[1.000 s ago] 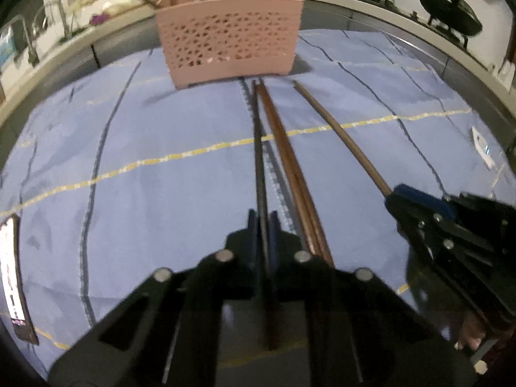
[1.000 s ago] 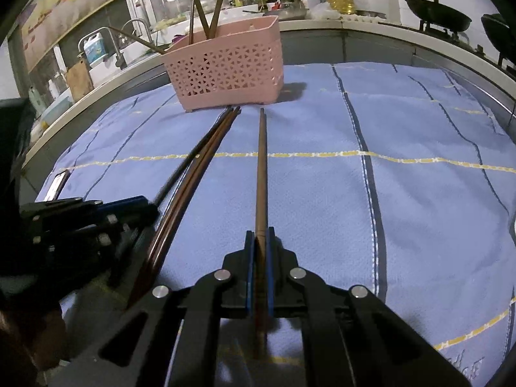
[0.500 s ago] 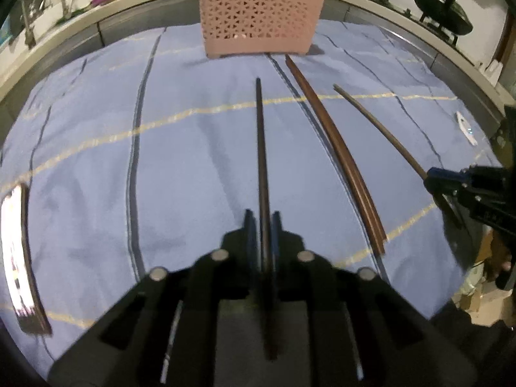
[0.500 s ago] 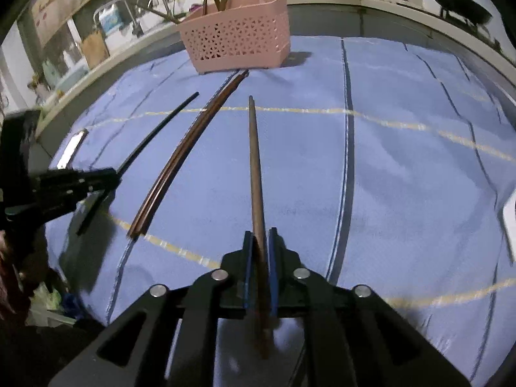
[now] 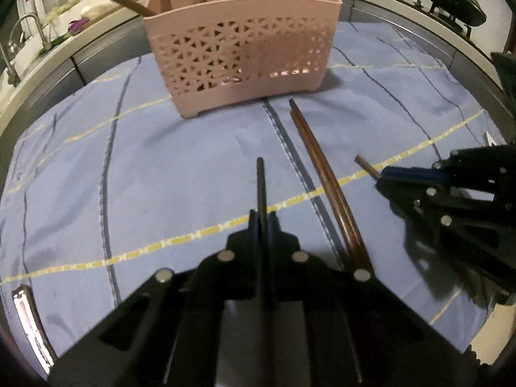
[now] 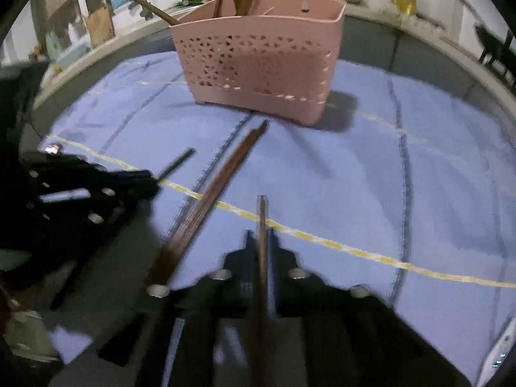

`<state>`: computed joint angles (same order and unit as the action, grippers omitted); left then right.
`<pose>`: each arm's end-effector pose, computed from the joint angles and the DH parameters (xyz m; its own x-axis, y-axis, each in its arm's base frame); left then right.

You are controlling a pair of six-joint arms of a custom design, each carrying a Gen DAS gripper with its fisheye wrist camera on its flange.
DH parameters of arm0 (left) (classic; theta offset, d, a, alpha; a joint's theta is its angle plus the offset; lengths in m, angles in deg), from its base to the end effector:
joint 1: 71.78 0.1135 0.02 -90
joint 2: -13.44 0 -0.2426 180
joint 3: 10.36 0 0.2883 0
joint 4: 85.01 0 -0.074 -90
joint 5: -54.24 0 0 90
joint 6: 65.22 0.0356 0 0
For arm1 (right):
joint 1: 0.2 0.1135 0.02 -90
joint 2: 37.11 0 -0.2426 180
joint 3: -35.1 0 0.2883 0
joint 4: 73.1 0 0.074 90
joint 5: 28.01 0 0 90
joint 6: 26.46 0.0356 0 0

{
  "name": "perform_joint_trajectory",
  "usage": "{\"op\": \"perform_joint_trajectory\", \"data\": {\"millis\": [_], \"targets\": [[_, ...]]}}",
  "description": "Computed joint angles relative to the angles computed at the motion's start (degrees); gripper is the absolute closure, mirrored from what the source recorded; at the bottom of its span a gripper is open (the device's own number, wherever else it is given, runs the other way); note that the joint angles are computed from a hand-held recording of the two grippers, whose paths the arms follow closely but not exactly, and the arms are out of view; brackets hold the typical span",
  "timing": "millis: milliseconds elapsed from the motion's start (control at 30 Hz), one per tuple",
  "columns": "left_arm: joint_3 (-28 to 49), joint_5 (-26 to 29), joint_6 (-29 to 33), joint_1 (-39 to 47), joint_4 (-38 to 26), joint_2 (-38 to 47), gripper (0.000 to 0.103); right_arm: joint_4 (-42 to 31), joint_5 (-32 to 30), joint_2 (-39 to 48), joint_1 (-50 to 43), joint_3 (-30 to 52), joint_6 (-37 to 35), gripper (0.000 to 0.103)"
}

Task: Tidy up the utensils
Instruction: 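Lift both chopsticks upright and carry them over the pink basket, then lower both chopsticks into the basket and open both tools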

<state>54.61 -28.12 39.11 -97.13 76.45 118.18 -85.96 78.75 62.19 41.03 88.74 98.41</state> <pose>0.3240 -0.1587 0.0707 -0.6244 0.5673 -0.5370 0.6626 0.7487 0.0204 0.2453 0.2013 0.0545 -0.8223 0.0073 -0.5690 -0.0582 0.9936 0.0968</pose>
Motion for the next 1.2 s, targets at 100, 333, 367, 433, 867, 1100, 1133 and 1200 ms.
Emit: {"op": "perform_joint_trajectory", "data": {"millis": [100,333,367,433,867,1100,1133,1200], "targets": [[-2.77,3.74,0.00,2.01,0.13,-5.26,0.098,0.09,1.64,-3.11,0.82,-1.65,0.67,0.098],[-11.76,15.38,-0.31,10.38,-2.83,-29.59,0.098,-0.57,13.05,-32.08,7.06,-14.59,2.68,0.098],[-12.88,17.22,-0.26,11.90,-3.55,-33.22,0.098,-1.76,15.92,-36.89,8.83,-15.85,2.66,0.098],[-14.61,19.58,-0.23,13.84,-4.55,-38.60,0.098,-2.84,19.23,-41.21,10.94,-16.78,2.66,0.098],[-13.66,19.03,-0.62,13.96,-5.69,-43.26,0.098,-8.58,26.16,-43.94,14.50,-12.93,2.65,0.098],[-0.41,16.01,-7.13,12.51,-4.26,-38.59,0.098,-4.79,25.31,-47.20,5.21,-6.52,-8.75,0.098],[1.61,15.52,-8.04,12.12,-4.19,-37.27,0.098,-2.31,24.50,-47.09,3.11,-5.70,-10.48,0.098],[6.15,14.16,-9.92,11.22,-3.51,-33.84,0.098,2.08,21.93,-46.46,-0.48,-4.67,-12.22,0.098]]}}
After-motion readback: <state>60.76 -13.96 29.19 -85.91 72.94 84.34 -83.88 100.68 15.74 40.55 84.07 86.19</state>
